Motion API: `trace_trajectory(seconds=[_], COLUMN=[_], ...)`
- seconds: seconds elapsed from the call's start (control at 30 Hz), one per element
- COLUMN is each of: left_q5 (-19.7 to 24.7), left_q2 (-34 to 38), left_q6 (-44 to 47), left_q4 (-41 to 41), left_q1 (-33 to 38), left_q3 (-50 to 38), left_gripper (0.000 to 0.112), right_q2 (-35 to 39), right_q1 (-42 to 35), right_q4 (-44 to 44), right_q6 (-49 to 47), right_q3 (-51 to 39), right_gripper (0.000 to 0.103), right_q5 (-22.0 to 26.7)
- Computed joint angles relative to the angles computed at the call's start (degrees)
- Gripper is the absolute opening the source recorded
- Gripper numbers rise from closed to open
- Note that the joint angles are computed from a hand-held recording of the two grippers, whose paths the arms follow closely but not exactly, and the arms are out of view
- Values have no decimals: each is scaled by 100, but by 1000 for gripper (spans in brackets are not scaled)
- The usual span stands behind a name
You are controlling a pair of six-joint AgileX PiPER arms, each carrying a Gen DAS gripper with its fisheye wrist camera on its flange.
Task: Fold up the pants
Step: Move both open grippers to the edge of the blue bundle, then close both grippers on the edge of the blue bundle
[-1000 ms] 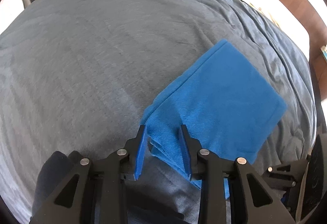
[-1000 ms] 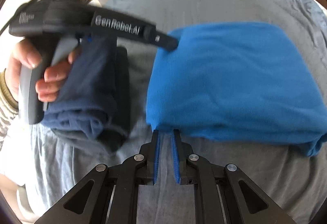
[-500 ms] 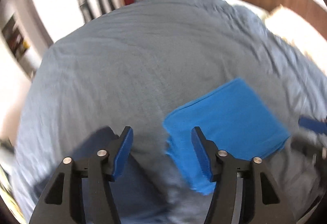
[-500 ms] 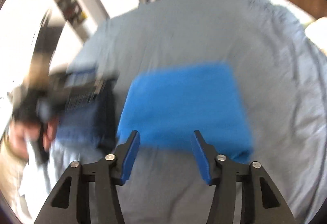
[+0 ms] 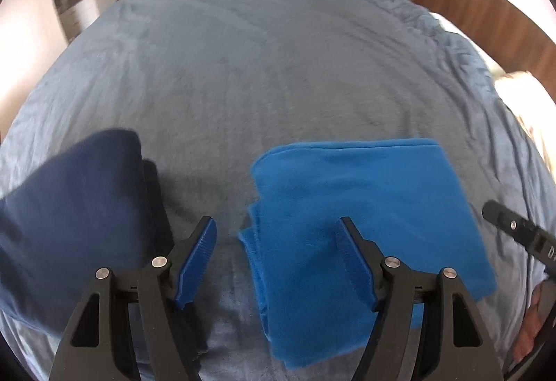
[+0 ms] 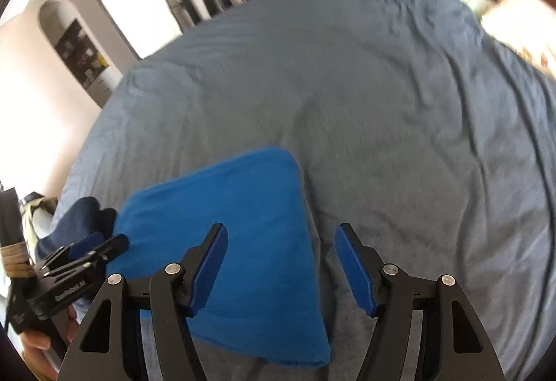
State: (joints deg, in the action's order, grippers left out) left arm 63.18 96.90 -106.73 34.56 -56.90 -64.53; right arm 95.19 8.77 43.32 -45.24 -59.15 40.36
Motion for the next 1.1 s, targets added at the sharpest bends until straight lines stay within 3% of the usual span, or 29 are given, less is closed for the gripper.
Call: trace_trajectory(seconds=[0.07, 0.43, 0.53, 0.83, 0.93, 1.03, 1.1], left_q5=[-383, -922, -1193, -2005, -2228, -2659, -2655], left_q2=[-106, 132, 149, 141, 108, -25, -35], left_q6=[-277, 129, 229, 180, 128, 85, 164], left_q4=[-108, -549, -655, -655, -601, -514, -654], left_q1=[104, 495, 612, 933, 969, 1031, 1065], left_q3=[255, 439, 568, 987, 1112, 1337, 1303], left_gripper=[72, 80, 80, 85, 83, 68, 67], right_q2=[246, 1097, 1314, 1689, 1749, 1790, 1790], right_q1=[-35, 20, 4, 149, 190, 230, 239], right_q4=[35, 175, 243, 354, 366, 397, 433], right_q6=[32, -22, 19, 23, 22, 33, 30], right_q3=[-65, -460, -538, -651, -662, -674, -666], right_gripper=[66, 61, 56, 53, 51, 46, 42], right_q5=[-3, 156, 257, 259, 229, 206, 223])
